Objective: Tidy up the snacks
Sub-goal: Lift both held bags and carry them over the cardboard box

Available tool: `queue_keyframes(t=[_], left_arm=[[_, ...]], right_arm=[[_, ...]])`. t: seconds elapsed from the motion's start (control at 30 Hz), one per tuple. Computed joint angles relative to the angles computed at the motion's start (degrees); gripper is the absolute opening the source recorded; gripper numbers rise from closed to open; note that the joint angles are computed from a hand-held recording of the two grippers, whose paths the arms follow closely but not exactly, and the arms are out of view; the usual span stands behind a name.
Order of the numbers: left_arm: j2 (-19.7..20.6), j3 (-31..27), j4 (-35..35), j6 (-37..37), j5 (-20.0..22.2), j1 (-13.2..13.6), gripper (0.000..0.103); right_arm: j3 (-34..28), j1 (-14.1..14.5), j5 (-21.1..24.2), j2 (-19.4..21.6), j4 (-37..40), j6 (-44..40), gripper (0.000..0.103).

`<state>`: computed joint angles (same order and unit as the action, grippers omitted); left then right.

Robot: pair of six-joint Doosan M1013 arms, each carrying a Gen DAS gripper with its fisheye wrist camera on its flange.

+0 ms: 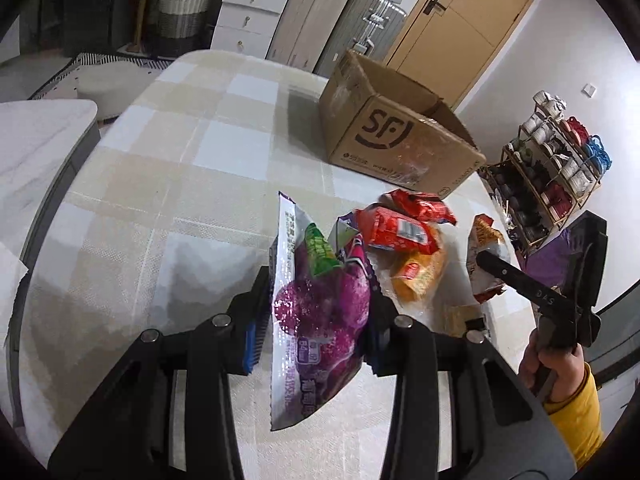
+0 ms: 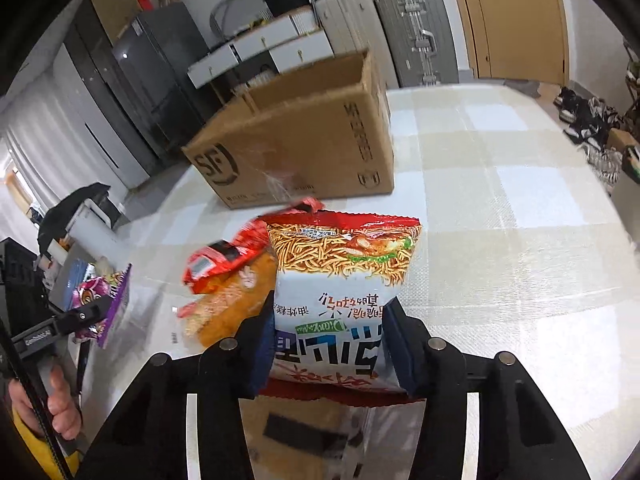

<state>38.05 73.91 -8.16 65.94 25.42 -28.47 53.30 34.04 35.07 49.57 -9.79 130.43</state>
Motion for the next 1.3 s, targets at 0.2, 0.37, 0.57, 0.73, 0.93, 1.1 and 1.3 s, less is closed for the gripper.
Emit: queue_keyframes(t=[0.2, 0.37, 0.57, 0.73, 0.93, 1.1, 1.3], left_arm=[[-2.7, 2.6, 6.3, -4.5, -2.8, -1.7, 0.036], [-5.1, 4.8, 15.3, -10.8, -4.2, -3.7, 0.036], [-8.6, 8.5, 27.6, -19.6, -8.0, -6.4, 0.036], [-10.9, 10.5, 35.6, -25.8, -8.6, -8.3, 0.036], [-12.9, 12.2, 42.0, -31.5, -8.3, -10.1, 0.036], [-13.6, 12.6, 43.5, -32.3, -8.0, -10.7, 0.036], [-13.3, 11.1, 41.0, -28.7, -7.8, -10.3, 0.036]], right_arm=[[6.4, 1.3, -7.8, -4.8, -3.6, 3.6, 0.050], [10.5, 2.8, -12.6, -8.1, -6.4, 5.7, 0.050], [15.4, 4.6, -19.0, -11.6, -9.8, 9.6, 0.050], [18.3, 6.0, -22.1, -13.7, -14.1, 13.8, 0.050], [21.5, 7.1, -24.4, -15.8, -24.4, 24.5, 0.050], [23.1, 7.7, -24.7, -17.1, -35.2, 35.3, 0.050], [22.3, 7.1, -24.9, -17.0, -33.9, 32.4, 0.050]])
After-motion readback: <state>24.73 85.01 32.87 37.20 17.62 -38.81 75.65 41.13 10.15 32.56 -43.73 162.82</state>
